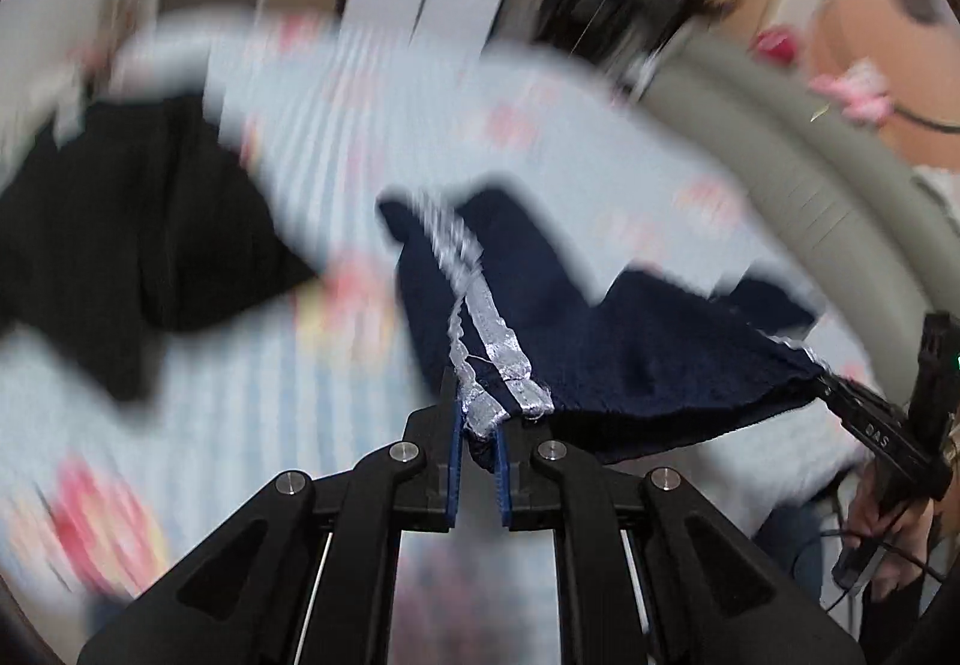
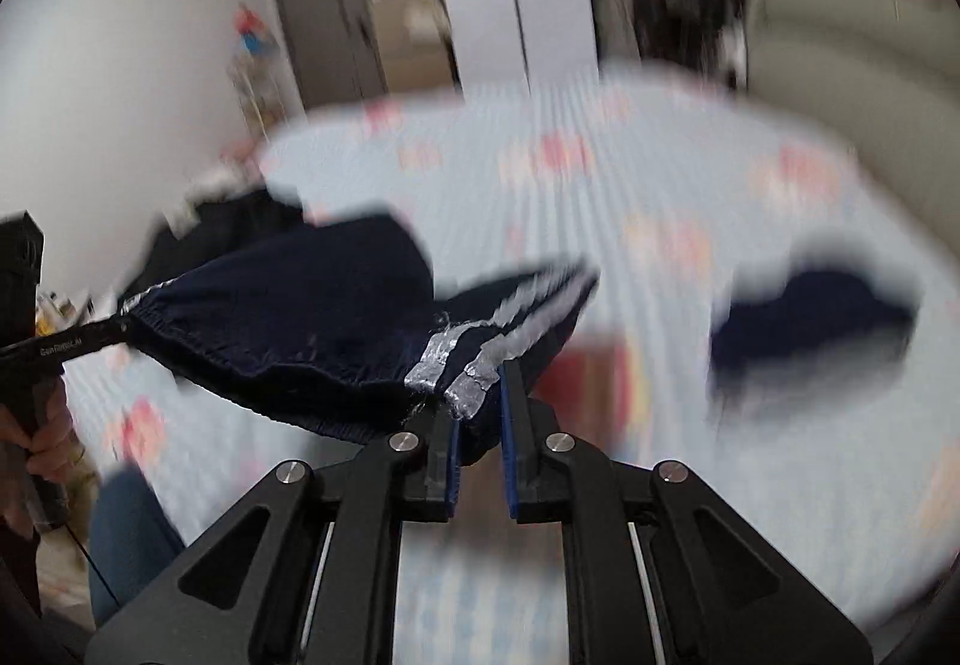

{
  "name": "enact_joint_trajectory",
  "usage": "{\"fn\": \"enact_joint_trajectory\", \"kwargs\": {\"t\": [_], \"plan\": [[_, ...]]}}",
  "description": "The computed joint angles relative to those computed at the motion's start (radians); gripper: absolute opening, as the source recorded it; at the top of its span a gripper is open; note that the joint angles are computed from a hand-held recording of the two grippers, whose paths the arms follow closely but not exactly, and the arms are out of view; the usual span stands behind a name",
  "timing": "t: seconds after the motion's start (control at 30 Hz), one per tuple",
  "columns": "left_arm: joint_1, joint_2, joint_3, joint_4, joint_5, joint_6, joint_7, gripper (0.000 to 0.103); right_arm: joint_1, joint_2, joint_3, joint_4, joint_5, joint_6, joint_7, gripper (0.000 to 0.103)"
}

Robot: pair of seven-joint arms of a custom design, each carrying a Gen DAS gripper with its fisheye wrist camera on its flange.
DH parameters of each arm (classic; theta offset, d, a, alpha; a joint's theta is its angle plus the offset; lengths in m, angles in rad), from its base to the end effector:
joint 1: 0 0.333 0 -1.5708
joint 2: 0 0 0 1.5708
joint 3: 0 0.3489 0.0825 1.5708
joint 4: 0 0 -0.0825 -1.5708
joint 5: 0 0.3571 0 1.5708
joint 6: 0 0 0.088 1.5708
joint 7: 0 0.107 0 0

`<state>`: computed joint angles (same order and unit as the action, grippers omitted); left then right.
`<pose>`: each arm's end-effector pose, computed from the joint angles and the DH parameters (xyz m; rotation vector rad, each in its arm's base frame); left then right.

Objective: Fold clothes

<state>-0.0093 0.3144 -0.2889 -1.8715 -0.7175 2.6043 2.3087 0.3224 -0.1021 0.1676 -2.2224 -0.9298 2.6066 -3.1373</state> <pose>0.6258 -0.1589 0.4407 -1.5577 2.4885 -1.0526 0.4476 0.2609 0.5106 -1.3903 2.0405 -0.6967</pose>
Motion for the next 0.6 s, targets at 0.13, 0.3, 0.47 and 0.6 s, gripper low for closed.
{"fn": "enact_joint_trajectory", "kwargs": {"t": [0.13, 0.3, 0.47, 0.6], "plan": [[-0.016, 0.101, 0.042, -0.019, 0.128, -0.078, -0.142, 0.011, 0.028, 0.098, -0.026, -0.127, 0.305, 0.126, -0.118, 0.019], [0.121, 0.067, -0.05, -0.071, -0.096, -0.121, 0.031, 0.036, 0.043, 0.038, -0.028, -0.237, 0.288, 0.246, -0.019, 0.029], [0.151, 0.066, -0.033, -0.027, -0.276, -0.23, 0.125, 0.038, -0.025, -0.005, -0.003, -0.248, 0.157, 0.25, 0.085, 0.032], [0.099, 0.104, 0.011, 0.015, -0.265, -0.231, 0.055, 0.038, -0.059, 0.046, -0.012, -0.206, 0.098, 0.309, 0.165, 0.04]]}}
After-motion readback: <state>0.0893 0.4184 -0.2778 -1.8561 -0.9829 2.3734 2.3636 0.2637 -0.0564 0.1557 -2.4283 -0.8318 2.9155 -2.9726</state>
